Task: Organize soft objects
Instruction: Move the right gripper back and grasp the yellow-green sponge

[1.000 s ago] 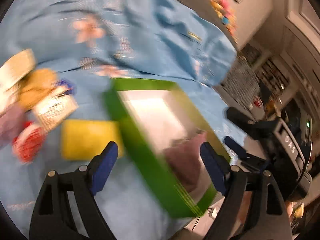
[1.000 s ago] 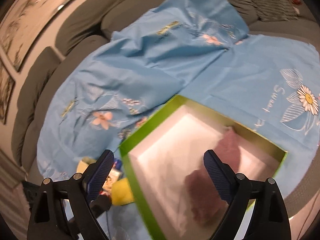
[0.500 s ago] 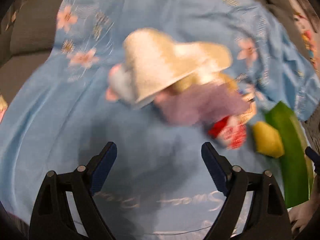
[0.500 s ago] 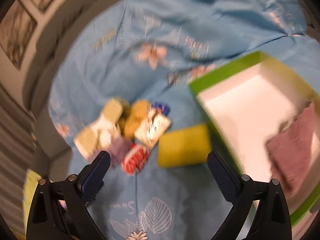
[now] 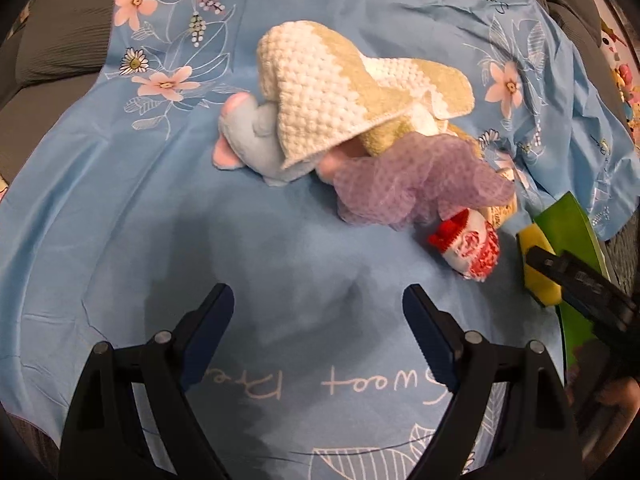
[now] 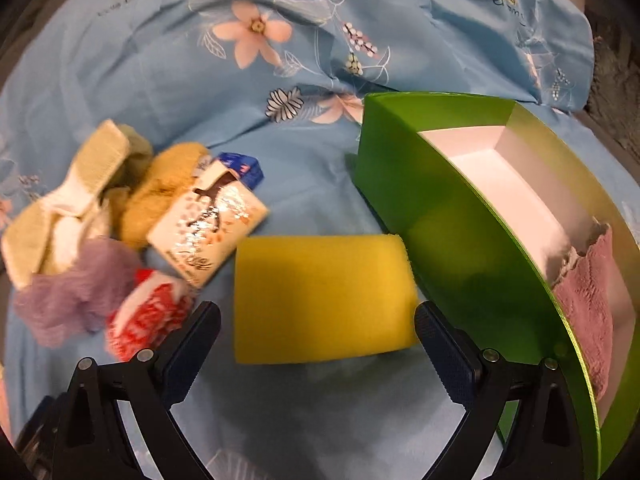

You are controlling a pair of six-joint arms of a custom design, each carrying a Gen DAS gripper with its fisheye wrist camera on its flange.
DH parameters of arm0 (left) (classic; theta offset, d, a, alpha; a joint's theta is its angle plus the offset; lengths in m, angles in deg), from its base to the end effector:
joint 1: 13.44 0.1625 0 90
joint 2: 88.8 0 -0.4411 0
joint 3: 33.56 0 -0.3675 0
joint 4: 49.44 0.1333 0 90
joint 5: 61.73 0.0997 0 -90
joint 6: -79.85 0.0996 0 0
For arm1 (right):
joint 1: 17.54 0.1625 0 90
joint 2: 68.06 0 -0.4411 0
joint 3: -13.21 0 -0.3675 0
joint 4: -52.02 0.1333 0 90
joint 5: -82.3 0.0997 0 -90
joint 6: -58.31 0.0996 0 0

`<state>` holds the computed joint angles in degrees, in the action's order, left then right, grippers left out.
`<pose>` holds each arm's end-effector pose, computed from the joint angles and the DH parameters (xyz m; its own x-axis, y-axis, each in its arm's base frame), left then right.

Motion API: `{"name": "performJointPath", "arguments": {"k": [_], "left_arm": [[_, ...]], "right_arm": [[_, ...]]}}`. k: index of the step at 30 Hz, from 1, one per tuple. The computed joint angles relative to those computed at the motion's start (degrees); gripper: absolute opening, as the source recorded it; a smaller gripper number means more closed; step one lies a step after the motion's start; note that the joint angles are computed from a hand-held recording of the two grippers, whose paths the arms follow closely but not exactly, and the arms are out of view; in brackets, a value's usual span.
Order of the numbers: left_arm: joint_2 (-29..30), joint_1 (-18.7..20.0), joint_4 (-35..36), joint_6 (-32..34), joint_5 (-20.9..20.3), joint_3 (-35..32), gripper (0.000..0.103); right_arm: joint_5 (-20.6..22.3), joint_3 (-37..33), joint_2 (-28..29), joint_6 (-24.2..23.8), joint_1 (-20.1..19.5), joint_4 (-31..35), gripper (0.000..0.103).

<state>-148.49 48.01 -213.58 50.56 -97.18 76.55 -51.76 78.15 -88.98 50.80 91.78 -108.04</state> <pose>-0.0847 -0.6043 0.2473 -0.7950 -0.4027 -0.4537 0.0557 0.6962 -0.7157 0.3242 -0.7312 0.0441 -0.7336 -0.0609 0.6768 -0.3965 0.8472 -0.3536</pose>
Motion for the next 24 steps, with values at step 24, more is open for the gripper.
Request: {"name": "performJointPath", "arguments": {"k": [24], "left_arm": [[-3.0, 0.2, -3.3, -2.2, 1.4, 1.9, 0.086]], "right_arm": [[23.9, 11.3, -6.7, -9.6, 0.9, 8.6, 0.086]]}}
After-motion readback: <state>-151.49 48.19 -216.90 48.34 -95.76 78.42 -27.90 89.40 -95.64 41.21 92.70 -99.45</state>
